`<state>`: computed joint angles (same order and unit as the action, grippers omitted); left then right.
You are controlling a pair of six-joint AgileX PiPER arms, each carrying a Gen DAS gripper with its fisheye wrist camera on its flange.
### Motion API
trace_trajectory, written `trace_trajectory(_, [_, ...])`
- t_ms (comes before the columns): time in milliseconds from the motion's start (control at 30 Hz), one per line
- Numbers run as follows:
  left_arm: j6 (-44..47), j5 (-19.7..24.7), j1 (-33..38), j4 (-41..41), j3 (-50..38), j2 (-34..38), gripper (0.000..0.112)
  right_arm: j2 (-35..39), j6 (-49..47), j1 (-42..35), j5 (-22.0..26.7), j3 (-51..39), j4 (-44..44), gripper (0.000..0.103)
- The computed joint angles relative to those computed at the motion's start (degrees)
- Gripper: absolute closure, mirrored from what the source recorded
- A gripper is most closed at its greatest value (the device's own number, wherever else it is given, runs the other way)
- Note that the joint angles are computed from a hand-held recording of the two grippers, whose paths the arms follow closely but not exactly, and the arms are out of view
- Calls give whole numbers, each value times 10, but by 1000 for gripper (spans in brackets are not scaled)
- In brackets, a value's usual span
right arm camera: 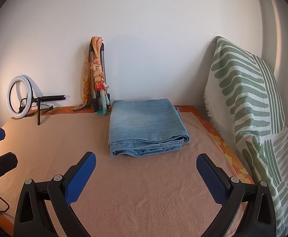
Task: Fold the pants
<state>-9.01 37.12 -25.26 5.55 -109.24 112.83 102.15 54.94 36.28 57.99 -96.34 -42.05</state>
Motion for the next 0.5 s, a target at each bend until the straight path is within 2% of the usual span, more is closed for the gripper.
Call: trace_trajectory(500, [-2, -5, -2, 1, 7, -5, 26, 3, 7, 10, 9, -6, -4, 0])
